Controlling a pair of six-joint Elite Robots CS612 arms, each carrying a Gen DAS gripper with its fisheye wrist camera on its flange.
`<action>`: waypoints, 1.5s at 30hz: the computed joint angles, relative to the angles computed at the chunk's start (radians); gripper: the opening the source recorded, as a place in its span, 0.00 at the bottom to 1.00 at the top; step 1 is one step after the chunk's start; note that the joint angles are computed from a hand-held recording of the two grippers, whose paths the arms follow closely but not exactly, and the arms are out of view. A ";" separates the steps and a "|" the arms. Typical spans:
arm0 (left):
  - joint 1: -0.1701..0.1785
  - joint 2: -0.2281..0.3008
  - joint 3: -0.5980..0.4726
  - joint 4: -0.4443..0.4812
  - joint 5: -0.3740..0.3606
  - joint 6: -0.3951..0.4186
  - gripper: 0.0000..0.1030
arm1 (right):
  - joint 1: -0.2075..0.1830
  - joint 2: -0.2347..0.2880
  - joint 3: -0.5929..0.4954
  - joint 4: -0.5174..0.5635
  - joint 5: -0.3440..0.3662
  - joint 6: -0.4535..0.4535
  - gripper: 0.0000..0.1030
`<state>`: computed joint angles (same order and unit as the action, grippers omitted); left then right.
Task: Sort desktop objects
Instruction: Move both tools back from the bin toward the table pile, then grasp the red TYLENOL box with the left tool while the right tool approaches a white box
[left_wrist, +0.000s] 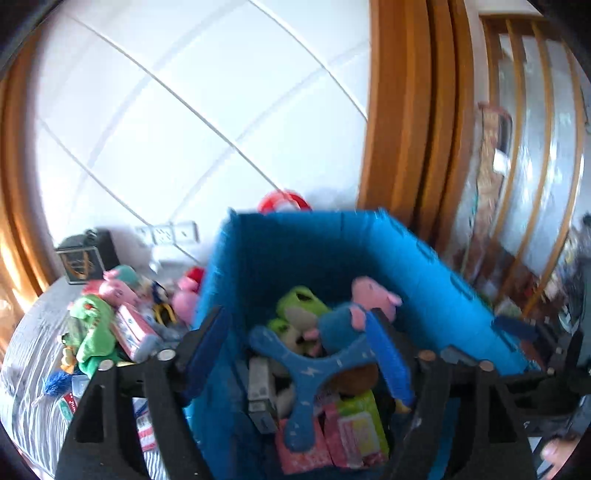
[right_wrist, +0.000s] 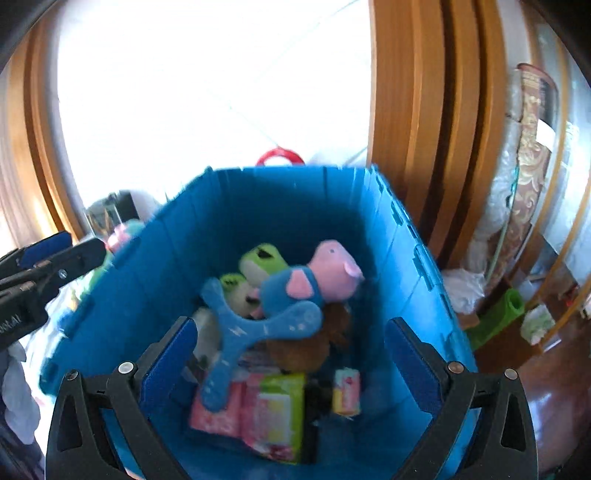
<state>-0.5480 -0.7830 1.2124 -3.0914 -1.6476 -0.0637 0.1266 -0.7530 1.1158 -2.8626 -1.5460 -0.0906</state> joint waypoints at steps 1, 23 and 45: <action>0.003 -0.006 0.021 -0.045 0.008 -0.017 0.78 | 0.001 -0.004 0.020 -0.043 0.012 0.017 1.00; 0.212 -0.028 0.160 -0.076 0.205 -0.213 0.79 | 0.135 0.122 -0.097 -0.276 0.310 0.010 1.00; 0.422 0.420 -0.489 0.663 -0.018 -0.043 0.79 | 0.323 0.544 -0.772 0.410 -0.138 0.229 1.00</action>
